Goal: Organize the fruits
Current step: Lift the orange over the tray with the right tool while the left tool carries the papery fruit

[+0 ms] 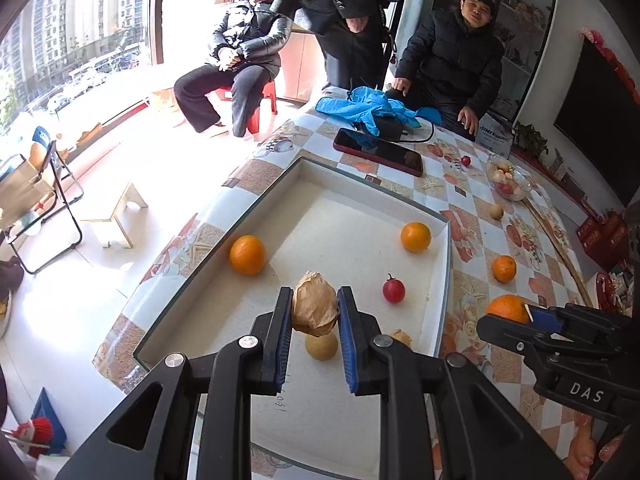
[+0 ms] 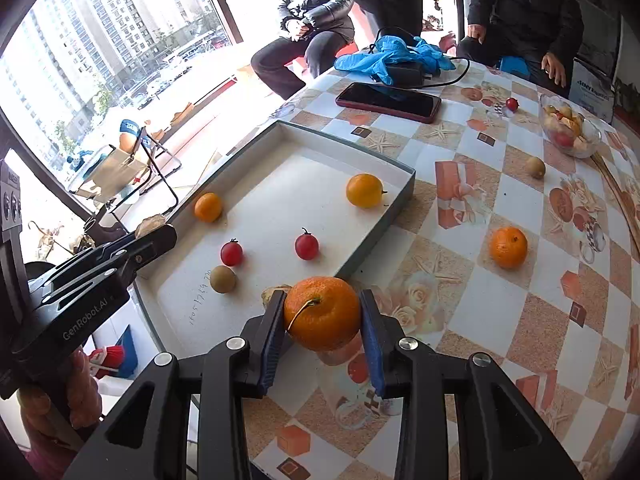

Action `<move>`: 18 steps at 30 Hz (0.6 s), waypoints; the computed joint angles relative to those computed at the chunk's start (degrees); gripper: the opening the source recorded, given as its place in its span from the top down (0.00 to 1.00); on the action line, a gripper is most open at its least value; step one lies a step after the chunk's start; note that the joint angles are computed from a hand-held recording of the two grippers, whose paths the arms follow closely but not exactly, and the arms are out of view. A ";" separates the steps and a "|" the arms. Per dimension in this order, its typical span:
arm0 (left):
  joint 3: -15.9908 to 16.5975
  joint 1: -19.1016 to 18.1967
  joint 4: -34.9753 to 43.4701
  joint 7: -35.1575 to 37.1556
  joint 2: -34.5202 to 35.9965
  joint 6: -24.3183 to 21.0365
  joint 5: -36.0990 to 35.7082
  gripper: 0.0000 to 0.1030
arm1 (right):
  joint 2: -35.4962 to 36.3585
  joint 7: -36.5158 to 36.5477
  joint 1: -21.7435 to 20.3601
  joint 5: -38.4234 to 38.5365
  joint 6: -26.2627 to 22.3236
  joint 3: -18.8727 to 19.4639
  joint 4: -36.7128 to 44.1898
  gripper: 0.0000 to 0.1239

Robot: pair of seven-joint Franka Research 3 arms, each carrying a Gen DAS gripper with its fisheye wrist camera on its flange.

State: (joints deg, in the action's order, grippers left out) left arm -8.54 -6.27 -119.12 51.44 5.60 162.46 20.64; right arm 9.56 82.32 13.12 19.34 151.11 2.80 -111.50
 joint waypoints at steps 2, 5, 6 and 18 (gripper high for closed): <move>0.44 0.10 0.03 -0.82 0.64 -1.02 0.82 0.77 | 2.16 0.07 0.24 0.20 -1.60 0.37 2.70 0.70; 0.28 0.74 -0.41 0.49 1.37 -1.19 -1.11 0.77 | 5.12 -0.28 0.30 1.63 -4.17 1.02 6.37 0.70; 0.35 0.76 -0.47 0.46 1.57 -1.23 -1.13 0.77 | 6.01 -0.33 0.35 2.00 -5.02 1.19 7.48 0.70; 0.47 0.87 0.36 1.47 3.88 -1.91 -2.05 0.76 | 12.28 -0.59 1.48 2.87 -9.61 1.91 15.08 0.70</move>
State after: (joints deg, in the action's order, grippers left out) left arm -8.06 -5.40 -118.76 52.91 9.48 160.55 18.59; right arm 21.84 81.74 14.60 22.21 141.50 4.71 -96.42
